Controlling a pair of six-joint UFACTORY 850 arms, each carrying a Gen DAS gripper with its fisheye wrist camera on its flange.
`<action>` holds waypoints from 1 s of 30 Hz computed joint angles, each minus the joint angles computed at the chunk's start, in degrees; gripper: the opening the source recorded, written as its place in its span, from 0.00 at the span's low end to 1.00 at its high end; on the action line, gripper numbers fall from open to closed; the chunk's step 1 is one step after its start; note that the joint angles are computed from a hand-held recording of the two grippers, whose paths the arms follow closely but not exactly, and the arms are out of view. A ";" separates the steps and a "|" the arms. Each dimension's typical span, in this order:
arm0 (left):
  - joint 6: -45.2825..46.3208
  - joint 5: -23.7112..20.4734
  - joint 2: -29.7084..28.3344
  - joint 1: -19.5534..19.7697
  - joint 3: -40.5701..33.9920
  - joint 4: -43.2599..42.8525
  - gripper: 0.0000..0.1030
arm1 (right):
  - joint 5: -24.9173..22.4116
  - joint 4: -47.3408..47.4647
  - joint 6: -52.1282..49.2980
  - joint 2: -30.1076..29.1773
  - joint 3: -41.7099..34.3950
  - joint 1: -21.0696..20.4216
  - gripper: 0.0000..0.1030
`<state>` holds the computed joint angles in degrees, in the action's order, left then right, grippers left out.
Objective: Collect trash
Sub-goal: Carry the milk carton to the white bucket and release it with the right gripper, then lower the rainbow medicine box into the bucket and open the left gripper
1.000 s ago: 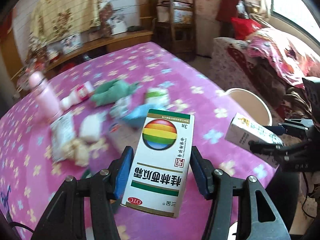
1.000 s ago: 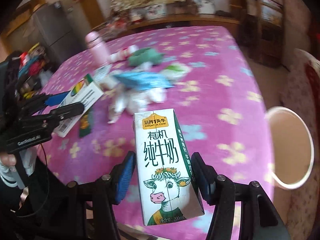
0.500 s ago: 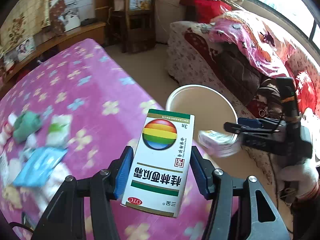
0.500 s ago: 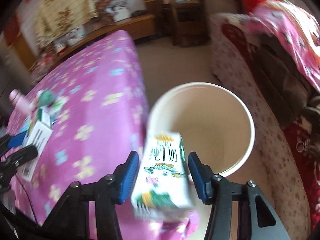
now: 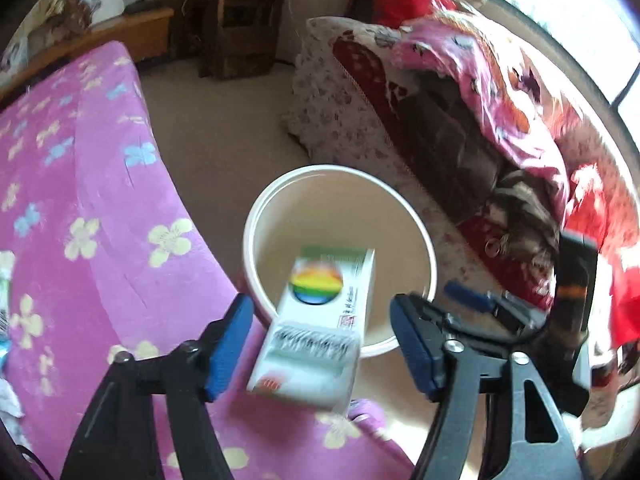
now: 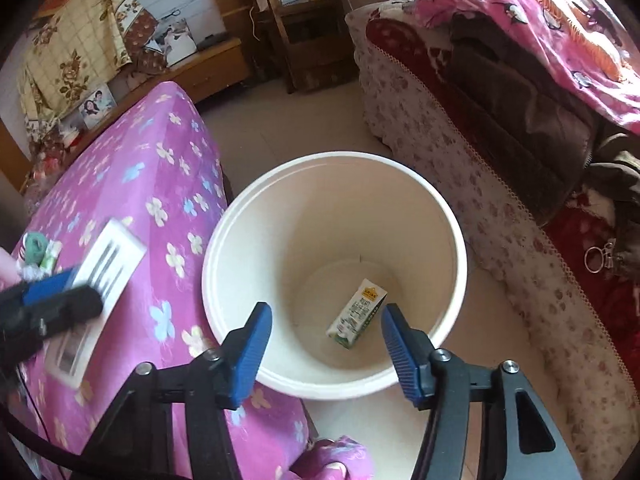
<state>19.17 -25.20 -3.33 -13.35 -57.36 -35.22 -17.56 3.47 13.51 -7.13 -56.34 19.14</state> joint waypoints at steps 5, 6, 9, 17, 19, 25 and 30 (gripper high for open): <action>-4.19 2.92 0.53 -0.35 0.96 3.83 0.71 | 0.96 4.61 -3.52 0.77 1.52 -1.29 0.67; -5.51 3.26 0.66 -0.44 1.20 5.42 0.71 | 0.95 4.75 -3.74 0.89 1.59 -1.27 0.67; -13.89 5.03 2.26 -1.17 2.46 15.26 0.71 | 1.19 7.04 -6.07 1.50 1.97 -0.79 0.67; -34.03 6.95 7.63 -1.12 6.34 38.15 0.71 | 1.51 -6.47 5.98 2.58 1.55 4.18 0.67; -39.57 7.15 9.22 -1.10 7.40 43.89 0.71 | 1.08 -9.78 9.56 3.00 1.32 5.41 0.67; -45.88 7.89 14.21 0.15 10.57 50.46 0.71 | 0.53 -13.22 14.38 4.64 0.90 8.37 0.67; -52.47 7.94 19.26 1.38 13.56 56.63 0.71 | 0.09 -19.05 21.03 6.28 0.33 11.38 0.67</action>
